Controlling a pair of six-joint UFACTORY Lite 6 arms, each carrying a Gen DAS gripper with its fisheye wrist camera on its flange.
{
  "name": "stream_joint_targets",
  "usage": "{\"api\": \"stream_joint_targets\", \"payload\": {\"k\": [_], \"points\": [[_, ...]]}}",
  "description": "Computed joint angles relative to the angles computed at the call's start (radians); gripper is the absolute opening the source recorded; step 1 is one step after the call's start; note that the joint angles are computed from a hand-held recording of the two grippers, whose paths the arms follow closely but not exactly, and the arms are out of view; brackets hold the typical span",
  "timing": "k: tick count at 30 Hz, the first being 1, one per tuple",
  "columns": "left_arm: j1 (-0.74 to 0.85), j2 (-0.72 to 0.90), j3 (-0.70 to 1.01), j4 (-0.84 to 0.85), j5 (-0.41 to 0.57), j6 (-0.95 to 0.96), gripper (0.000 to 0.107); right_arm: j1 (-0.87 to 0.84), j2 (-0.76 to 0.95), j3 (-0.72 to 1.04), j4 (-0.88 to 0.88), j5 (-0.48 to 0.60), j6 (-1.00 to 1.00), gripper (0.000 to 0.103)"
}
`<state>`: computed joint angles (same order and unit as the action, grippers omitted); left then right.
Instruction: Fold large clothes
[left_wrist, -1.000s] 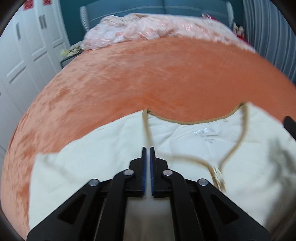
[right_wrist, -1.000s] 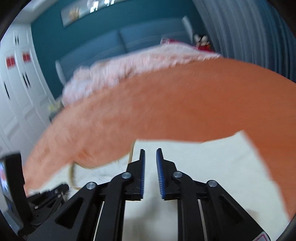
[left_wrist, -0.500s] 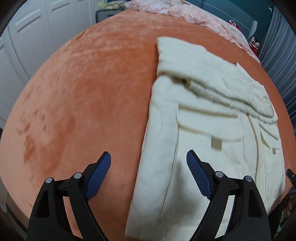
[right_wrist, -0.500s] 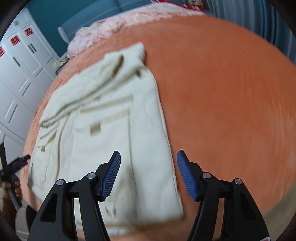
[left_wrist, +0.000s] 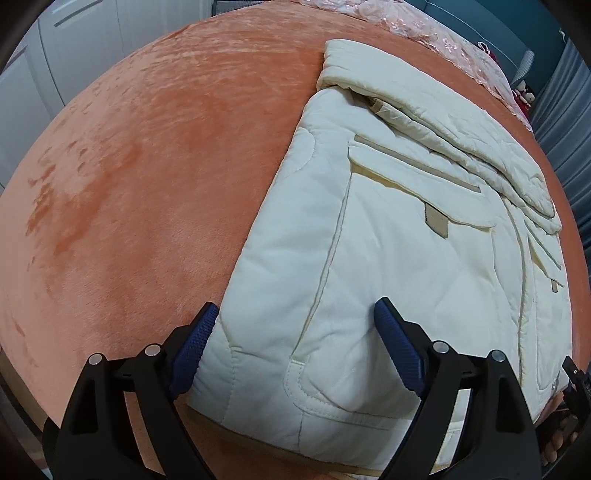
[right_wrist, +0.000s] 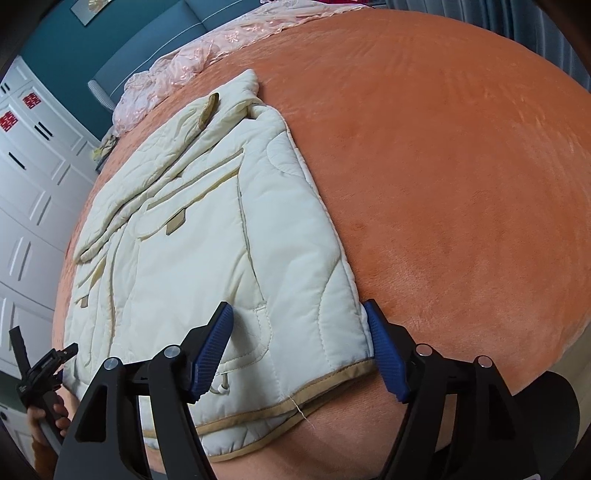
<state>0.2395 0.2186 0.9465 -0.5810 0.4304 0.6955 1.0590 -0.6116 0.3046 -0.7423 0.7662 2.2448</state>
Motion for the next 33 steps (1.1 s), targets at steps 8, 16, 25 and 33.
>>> {"api": "stream_joint_targets", "payload": {"k": [8, 16, 25, 33], "points": [[0.004, 0.018, 0.017, 0.005, 0.002, 0.006, 0.084, -0.01, 0.058, 0.035, 0.026, 0.001, -0.067, 0.07], [0.006, 0.022, 0.02, -0.001, 0.0, 0.021, 0.084, -0.036, 0.085, 0.045, 0.026, -0.023, -0.092, 0.067], [0.071, -0.103, 0.02, -0.128, 0.211, 0.195, 0.013, -0.08, 0.003, 0.068, 0.061, -0.098, -0.164, 0.014], [0.231, -0.383, -0.03, -0.091, 0.511, 0.316, 0.009, 0.107, -0.045, 0.272, 0.191, 0.158, -0.4, 0.012]]}}
